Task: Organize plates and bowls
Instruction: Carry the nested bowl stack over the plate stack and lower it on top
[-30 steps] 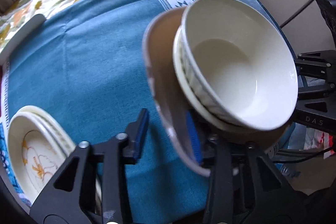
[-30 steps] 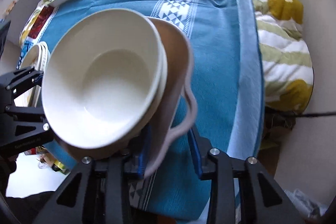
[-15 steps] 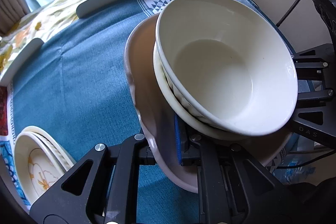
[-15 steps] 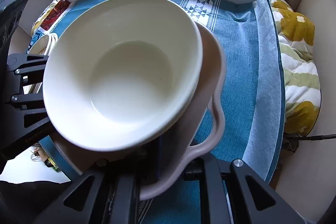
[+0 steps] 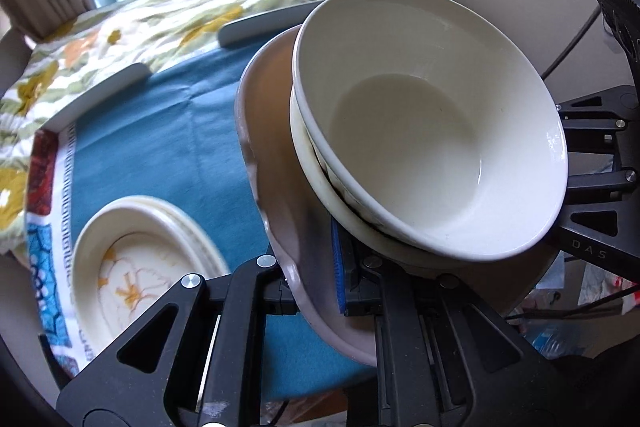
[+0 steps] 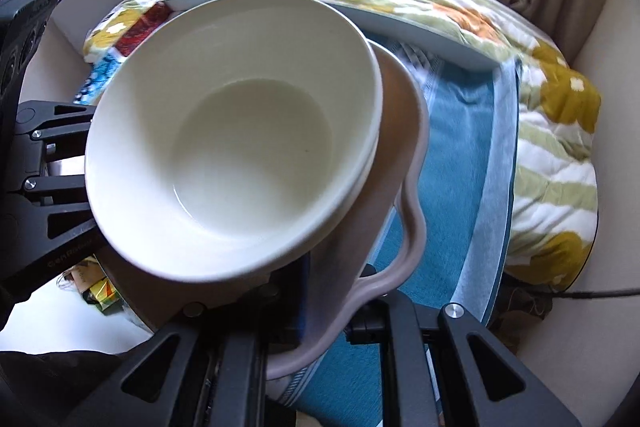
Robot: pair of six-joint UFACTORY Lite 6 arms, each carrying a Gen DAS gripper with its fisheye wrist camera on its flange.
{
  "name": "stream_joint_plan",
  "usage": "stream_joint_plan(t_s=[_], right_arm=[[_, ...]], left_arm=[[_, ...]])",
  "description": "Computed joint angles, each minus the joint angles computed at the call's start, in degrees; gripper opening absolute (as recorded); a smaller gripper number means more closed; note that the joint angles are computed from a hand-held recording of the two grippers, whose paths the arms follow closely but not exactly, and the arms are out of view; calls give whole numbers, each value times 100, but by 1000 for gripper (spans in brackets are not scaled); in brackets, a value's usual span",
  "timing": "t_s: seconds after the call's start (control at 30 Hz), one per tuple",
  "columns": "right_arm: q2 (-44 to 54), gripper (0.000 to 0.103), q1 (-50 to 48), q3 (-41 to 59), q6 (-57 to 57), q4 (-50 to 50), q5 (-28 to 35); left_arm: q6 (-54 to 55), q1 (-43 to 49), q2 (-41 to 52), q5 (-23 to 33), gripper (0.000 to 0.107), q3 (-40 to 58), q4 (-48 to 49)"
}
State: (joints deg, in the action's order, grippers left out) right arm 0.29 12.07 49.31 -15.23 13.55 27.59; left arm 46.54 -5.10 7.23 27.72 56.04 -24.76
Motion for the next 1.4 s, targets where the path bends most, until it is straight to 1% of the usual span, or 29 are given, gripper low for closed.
stream_joint_plan(t_s=[0.17, 0.33, 0.43, 0.6, 0.73, 0.83, 0.93, 1.1, 1.3, 1.4], right_arm=[[103, 12, 656, 682, 758, -542, 415], [645, 12, 1398, 1455, 1681, -1002, 578], [1114, 12, 1879, 1973, 2412, -1364, 653], [2148, 12, 2550, 2978, 3734, -1799, 732], [3130, 12, 2966, 4044, 4508, -1960, 961], [3680, 12, 3175, 4640, 4932, -2062, 1101], [4021, 12, 3270, 4956, 5109, -2046, 1140], [4384, 12, 3369, 5278, 5304, -2158, 1190], [4516, 12, 3434, 5274, 5516, -2335, 998], [4521, 12, 3424, 5267, 5524, -2418, 957]], left_arm=[[323, 834, -425, 641, 10, 102, -45], [1249, 1918, -411, 1191, 10, 343, -364], [1984, 2608, -36, 1536, 10, 713, -553], [2899, 3429, 1121, 1981, 9, 1791, -523], [3257, 3737, 2009, 2132, 8, 2626, -412], [3468, 3886, 2486, 2185, 8, 3042, -327], [3570, 3964, 2810, 2194, 8, 3286, -298], [3606, 4000, 3029, 2058, 8, 3323, -230], [3587, 4080, 3100, 1899, 8, 3196, -245], [3606, 4127, 3163, 1912, 8, 3227, -326]])
